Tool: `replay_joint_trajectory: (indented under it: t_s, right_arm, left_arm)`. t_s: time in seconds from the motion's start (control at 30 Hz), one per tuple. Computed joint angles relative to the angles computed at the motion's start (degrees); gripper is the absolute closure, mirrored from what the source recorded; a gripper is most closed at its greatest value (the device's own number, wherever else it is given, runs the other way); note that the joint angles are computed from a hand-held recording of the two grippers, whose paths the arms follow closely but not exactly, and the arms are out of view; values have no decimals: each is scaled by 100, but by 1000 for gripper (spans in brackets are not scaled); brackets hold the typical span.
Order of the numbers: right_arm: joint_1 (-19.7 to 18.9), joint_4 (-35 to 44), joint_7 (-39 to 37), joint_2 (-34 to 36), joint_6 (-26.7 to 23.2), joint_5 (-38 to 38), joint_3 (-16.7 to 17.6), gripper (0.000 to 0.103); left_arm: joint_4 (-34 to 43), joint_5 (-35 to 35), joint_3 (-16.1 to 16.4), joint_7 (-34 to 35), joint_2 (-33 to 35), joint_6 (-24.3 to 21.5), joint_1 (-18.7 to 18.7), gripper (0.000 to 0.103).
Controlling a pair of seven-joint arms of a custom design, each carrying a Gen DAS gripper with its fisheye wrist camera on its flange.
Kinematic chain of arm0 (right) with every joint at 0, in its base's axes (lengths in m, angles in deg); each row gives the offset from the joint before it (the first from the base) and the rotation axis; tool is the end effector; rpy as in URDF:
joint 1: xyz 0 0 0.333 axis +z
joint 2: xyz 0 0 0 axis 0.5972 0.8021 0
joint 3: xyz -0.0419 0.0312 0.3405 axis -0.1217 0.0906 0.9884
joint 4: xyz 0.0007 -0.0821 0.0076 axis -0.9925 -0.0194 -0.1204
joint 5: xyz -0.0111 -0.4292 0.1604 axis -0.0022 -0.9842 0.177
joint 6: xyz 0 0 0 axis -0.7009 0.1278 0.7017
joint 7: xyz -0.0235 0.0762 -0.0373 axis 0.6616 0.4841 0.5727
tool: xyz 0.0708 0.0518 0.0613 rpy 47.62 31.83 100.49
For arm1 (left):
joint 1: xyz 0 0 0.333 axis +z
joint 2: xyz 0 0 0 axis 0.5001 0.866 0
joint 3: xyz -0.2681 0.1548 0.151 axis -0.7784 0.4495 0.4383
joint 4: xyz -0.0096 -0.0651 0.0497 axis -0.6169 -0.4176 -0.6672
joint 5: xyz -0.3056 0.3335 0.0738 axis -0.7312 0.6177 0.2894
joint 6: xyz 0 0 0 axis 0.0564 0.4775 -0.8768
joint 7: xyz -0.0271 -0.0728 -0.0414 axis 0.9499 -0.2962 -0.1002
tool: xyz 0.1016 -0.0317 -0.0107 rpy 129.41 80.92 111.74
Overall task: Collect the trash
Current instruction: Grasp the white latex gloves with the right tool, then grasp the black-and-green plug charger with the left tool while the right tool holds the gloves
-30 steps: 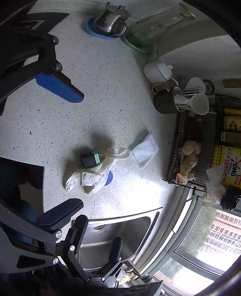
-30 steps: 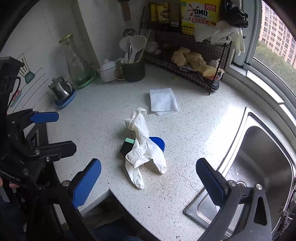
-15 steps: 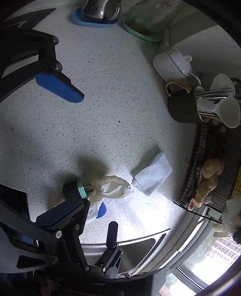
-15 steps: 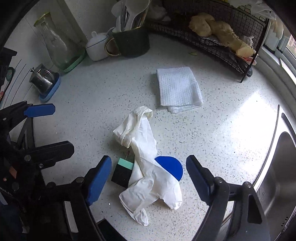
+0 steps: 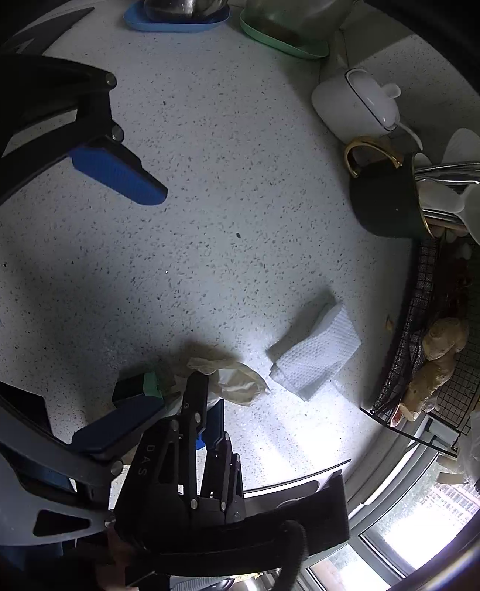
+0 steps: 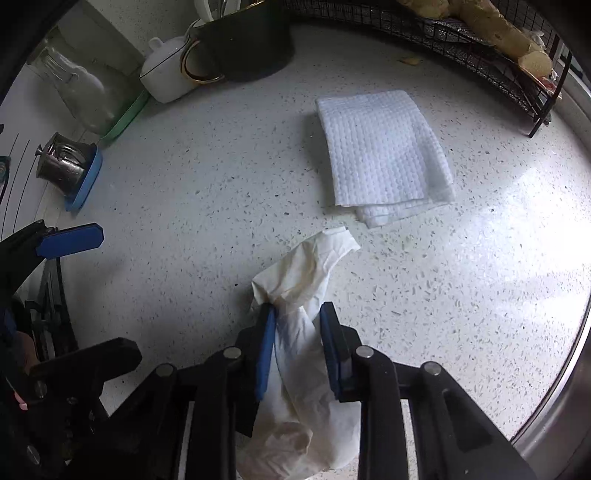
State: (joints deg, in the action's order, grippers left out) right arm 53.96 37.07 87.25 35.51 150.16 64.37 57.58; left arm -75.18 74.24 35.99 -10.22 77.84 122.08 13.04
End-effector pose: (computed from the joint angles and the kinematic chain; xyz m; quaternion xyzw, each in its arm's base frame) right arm 0.6857 0.2842 0.7110 -0.8813 0.4520 0.0502 0.1284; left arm 0.6272 -0.3076 0.7733 -0.7164 0.6720 -0.1759 0.0651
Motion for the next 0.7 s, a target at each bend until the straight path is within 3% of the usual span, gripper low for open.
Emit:
replay_joint_trajectory:
  t_s: [0.03, 0.1, 0.7]
  right_arm:
    - [-12, -2, -13, -15, -12, 14, 3, 96]
    - [-28, -147, -66, -148, 138, 5, -8, 98]
    - [-597, -1572, -187, -1816, 679, 354, -242, 99]
  left_arm:
    - [-26, -32, -4, 10, -17, 46, 10, 0]
    - [2, -40, -13, 45, -10, 54, 5, 0]
    - [694, 208, -90, 496, 411, -222, -503, 0]
